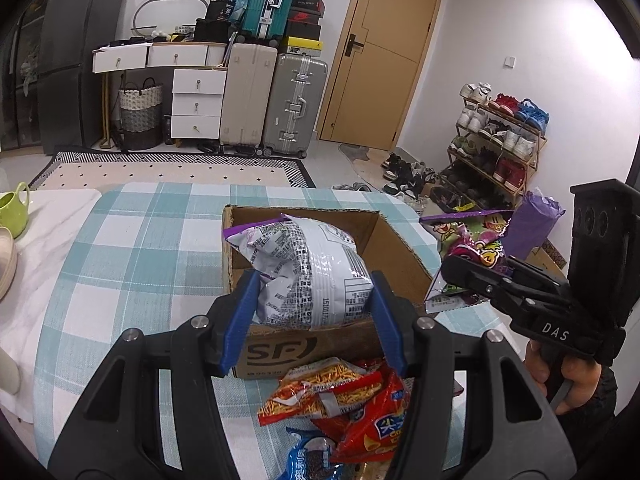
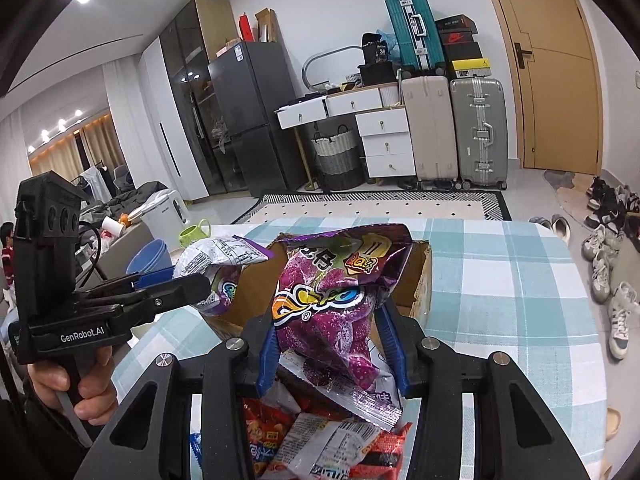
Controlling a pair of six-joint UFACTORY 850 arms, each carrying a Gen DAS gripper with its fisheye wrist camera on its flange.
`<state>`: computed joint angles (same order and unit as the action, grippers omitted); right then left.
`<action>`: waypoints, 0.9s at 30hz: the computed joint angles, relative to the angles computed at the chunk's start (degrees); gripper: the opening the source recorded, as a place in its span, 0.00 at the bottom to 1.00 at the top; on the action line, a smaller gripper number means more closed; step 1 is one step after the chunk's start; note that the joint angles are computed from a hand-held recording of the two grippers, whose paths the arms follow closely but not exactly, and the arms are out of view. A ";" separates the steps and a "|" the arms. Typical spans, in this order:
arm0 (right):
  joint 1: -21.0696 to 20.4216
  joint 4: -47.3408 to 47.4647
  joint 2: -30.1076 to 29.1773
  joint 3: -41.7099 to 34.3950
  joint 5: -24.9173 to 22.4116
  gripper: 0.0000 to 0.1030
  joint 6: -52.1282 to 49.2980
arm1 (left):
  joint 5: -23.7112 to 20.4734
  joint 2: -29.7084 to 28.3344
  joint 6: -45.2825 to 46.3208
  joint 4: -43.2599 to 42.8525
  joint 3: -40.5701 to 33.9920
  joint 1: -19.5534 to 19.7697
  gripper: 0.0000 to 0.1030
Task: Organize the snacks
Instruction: 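Lift and carry both held bags over the open cardboard box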
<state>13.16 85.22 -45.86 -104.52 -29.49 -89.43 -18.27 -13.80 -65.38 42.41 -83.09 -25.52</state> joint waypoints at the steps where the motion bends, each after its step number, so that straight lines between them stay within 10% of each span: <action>1: 0.12 -1.19 -0.75 -1.04 0.12 0.43 1.25 | 0.14 -0.52 0.40 -0.27 -0.33 0.21 0.51; 27: 2.51 -25.10 -12.10 -17.98 2.22 0.44 23.40 | -2.21 -11.61 11.94 -7.49 -9.67 2.23 0.51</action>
<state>15.67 60.12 -57.96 -122.50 -27.27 -66.03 -20.49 -25.41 -53.44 34.92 -92.76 -23.29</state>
